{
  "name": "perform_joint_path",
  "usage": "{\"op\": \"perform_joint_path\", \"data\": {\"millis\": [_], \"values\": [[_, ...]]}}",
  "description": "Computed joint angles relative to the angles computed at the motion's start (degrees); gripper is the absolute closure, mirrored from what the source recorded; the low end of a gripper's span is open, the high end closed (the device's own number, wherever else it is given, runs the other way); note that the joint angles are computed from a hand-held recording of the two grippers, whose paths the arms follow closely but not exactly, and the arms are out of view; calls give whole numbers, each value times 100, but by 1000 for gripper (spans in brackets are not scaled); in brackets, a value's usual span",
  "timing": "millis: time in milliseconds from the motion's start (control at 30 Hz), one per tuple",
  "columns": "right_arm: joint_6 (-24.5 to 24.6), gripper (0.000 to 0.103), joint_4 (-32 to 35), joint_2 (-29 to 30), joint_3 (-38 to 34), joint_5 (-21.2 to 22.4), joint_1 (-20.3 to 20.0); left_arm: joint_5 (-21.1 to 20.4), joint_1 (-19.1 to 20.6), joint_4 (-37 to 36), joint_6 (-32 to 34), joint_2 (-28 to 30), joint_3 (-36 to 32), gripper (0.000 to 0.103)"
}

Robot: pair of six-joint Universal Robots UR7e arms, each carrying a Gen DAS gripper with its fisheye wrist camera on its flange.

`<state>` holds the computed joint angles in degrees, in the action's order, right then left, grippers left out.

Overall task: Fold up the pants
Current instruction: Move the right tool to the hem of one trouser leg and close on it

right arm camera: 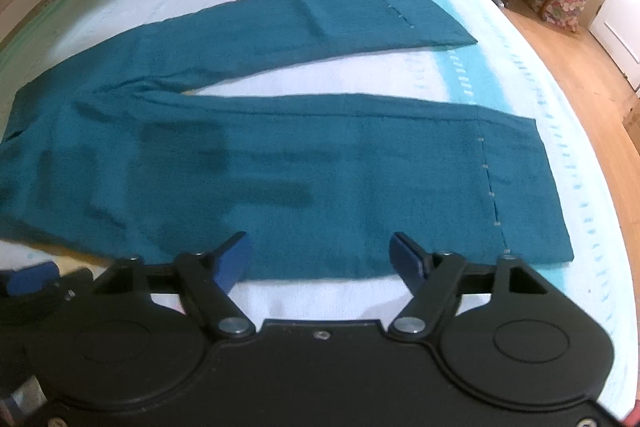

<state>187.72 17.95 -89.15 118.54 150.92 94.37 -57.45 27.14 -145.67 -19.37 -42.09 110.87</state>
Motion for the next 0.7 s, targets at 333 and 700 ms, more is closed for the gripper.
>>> {"op": "perform_joint_path", "data": {"millis": [333,700], "values": [[-1160,30,-278,-476,-621,-819,-611,592,283,2,730,661,-1338,73],[-1213,41,703,309,-2577,-2656,-1989,521,856,473,1145,1793,-3192,73]]}}
